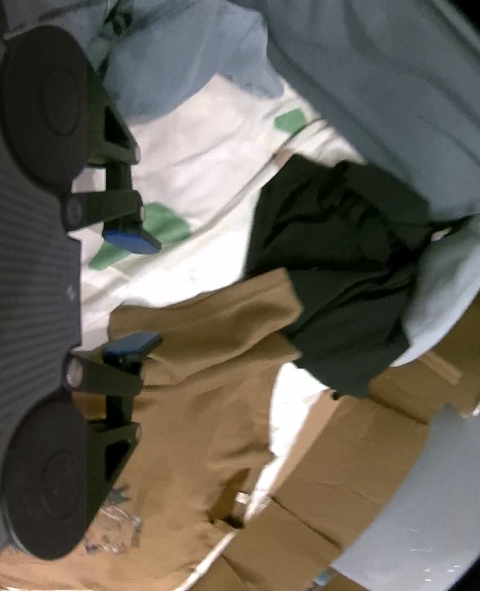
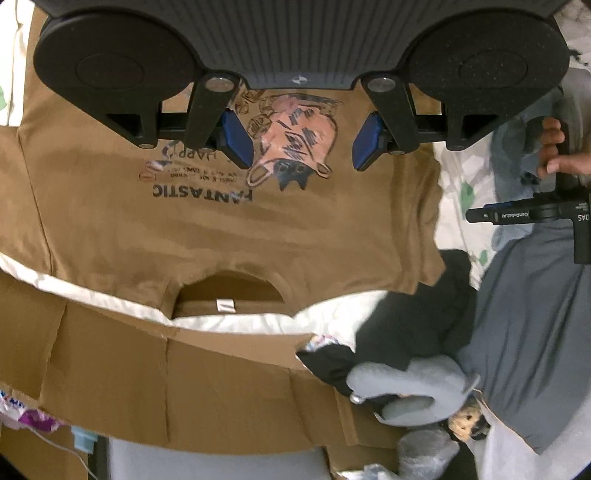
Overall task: Fold clothes
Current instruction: 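Move the left gripper to the T-shirt side edge beside the sleeve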
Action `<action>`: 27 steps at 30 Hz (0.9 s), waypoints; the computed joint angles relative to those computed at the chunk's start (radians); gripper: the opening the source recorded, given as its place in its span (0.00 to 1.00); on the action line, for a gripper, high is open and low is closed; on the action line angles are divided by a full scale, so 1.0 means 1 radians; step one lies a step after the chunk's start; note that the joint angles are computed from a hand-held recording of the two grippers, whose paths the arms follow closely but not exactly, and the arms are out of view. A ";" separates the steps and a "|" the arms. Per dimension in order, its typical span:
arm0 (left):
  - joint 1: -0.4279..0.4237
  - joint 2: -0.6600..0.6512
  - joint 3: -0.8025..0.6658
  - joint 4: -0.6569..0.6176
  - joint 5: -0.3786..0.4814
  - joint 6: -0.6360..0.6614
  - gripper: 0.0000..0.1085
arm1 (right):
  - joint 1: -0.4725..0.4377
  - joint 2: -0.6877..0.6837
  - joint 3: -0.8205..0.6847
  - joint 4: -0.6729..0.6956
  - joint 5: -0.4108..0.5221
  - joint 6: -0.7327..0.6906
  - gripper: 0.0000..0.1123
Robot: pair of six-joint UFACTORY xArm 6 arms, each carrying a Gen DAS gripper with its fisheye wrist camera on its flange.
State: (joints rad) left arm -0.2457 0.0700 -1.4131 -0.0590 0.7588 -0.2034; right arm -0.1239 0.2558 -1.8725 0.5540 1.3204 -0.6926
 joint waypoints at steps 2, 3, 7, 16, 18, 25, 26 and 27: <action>-0.010 0.016 0.004 0.009 -0.012 -0.006 0.45 | 0.005 0.007 0.010 -0.015 -0.010 0.003 0.59; -0.014 0.027 -0.001 0.014 -0.009 -0.011 0.45 | 0.007 0.008 0.015 -0.020 -0.014 0.002 0.59; -0.031 0.082 -0.050 0.076 0.039 -0.024 0.45 | 0.004 0.020 0.019 -0.017 -0.012 0.023 0.59; -0.047 0.107 -0.048 0.027 -0.006 0.012 0.45 | 0.001 0.022 0.053 -0.059 -0.043 0.061 0.59; -0.054 0.104 -0.038 0.016 -0.016 0.010 0.45 | 0.003 0.015 0.067 -0.063 -0.051 0.058 0.59; -0.048 0.118 -0.021 -0.124 -0.043 0.011 0.38 | 0.011 0.008 0.080 -0.069 -0.050 0.052 0.59; -0.048 0.122 -0.023 -0.140 -0.048 0.010 0.38 | 0.011 0.007 0.081 -0.070 -0.048 0.053 0.59; -0.048 0.126 -0.025 -0.155 -0.052 0.008 0.39 | 0.011 0.006 0.082 -0.071 -0.046 0.054 0.59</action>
